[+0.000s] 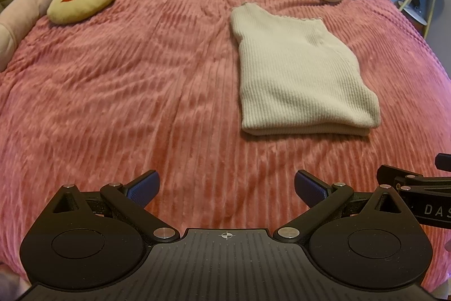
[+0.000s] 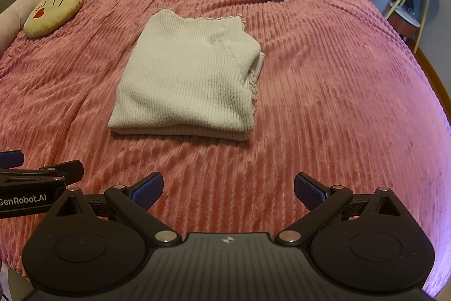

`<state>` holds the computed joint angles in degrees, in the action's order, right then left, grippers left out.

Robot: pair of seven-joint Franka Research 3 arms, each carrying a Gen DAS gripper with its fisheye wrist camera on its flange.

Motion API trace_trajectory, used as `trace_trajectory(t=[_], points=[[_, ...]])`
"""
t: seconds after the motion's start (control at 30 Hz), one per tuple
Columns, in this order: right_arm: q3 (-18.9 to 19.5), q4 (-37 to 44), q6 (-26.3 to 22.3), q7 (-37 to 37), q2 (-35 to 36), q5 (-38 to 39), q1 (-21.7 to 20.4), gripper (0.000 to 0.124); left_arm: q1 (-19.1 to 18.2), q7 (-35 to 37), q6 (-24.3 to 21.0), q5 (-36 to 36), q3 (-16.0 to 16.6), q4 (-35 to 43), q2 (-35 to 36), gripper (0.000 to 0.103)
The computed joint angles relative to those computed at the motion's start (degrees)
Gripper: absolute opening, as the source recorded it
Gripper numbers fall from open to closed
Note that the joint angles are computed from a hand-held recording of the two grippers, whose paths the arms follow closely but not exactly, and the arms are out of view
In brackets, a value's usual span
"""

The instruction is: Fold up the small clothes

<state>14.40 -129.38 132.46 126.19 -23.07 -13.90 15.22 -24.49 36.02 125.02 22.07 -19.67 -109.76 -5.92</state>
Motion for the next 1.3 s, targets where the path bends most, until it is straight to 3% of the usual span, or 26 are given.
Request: trace_trajectory(t=[1.3], points=[[0.44, -1.09, 0.16, 0.85, -1.20, -0.79, -0.27, 0.099, -0.27, -2.18, 1.08, 1.61, -0.50, -0.60, -0.30, 0.103]])
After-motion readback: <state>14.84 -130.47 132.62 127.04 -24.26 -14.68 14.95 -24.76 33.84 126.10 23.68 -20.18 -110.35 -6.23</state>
